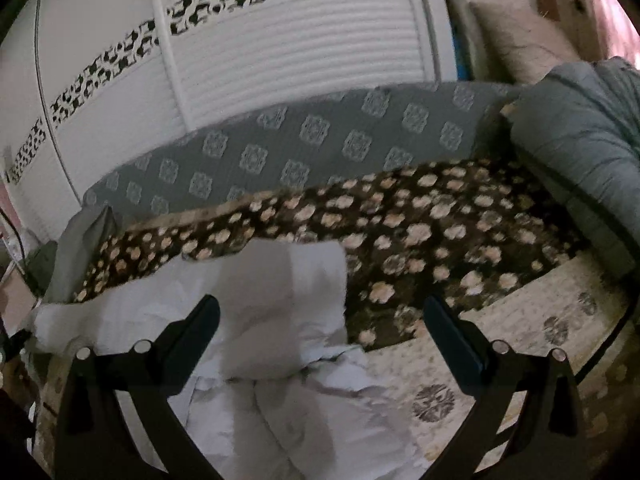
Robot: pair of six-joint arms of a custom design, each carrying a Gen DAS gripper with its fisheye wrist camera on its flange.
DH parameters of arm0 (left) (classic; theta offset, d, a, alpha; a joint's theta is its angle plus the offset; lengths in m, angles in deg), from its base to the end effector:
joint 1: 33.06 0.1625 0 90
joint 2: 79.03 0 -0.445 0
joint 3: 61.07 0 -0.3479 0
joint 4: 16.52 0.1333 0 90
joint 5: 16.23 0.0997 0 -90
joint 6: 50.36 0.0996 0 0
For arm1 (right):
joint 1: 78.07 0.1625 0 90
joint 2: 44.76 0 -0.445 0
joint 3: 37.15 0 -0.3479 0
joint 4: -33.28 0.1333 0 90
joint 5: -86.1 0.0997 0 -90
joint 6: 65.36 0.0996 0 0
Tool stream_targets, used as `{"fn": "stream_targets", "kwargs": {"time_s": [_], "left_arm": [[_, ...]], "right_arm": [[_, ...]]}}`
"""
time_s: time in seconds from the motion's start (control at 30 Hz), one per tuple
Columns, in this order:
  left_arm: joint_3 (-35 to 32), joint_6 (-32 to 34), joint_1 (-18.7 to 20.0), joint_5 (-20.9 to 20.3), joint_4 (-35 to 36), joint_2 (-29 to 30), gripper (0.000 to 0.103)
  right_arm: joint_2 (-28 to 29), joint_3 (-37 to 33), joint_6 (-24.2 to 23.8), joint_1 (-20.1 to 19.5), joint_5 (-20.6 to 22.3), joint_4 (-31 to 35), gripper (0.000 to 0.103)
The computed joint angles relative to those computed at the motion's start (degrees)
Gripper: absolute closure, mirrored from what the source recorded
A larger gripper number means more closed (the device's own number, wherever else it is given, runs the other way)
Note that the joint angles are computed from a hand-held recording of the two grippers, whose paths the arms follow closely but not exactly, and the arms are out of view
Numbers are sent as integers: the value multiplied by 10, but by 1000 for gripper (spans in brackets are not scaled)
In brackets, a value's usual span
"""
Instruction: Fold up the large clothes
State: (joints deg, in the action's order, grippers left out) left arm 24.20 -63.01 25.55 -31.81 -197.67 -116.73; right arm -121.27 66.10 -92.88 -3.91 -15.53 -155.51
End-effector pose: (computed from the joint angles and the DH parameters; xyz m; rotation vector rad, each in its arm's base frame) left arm -0.1572 -0.6977 0.2272 -0.2546 1.9296 -1.2204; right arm -0.0379 -0.5485 0.5035 0.0602 -2.1491 1.3682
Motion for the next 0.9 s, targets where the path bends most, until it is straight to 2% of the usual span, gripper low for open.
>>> {"fn": "stream_targets", "kwargs": {"time_s": [0.07, 0.1, 0.2, 0.3, 0.43, 0.5, 0.6, 0.67, 0.73, 0.77, 0.83, 0.9], "left_arm": [[-5, 3, -3, -4, 8, 4, 90], [-12, 13, -6, -9, 0, 9, 93], [-32, 81, -26, -26, -63, 22, 93], [-68, 190, -56, -51, -147, 47, 93], [-113, 301, -103, -108, -207, 85, 93], [-128, 299, -118, -158, -177, 102, 93], [-150, 267, -140, -239, -92, 135, 93], [-154, 260, -152, -275, -63, 154, 93], [-172, 247, -162, -329, -3, 181, 92], [-171, 244, -167, -341, 14, 189, 90], [-179, 229, -175, -363, 62, 212, 76], [-184, 199, -174, -388, 113, 222, 28]], "right_arm": [[3, 1, -3, 2, 4, -1, 2], [5, 1, -7, 4, 4, -2, 2], [10, -2, -11, 7, 3, -7, 2], [11, -5, -5, 8, 5, -4, 2], [13, -10, 4, 8, 6, 0, 2], [11, -12, 15, 6, 12, 6, 2], [10, -12, 13, 4, 21, 9, 2], [10, -13, 12, 2, 25, 13, 2], [10, -16, 19, -2, 29, 21, 2], [11, -19, 24, -4, 30, 26, 2], [15, -26, 32, -8, 27, 37, 2], [18, -30, 40, -10, 29, 47, 2]]}}
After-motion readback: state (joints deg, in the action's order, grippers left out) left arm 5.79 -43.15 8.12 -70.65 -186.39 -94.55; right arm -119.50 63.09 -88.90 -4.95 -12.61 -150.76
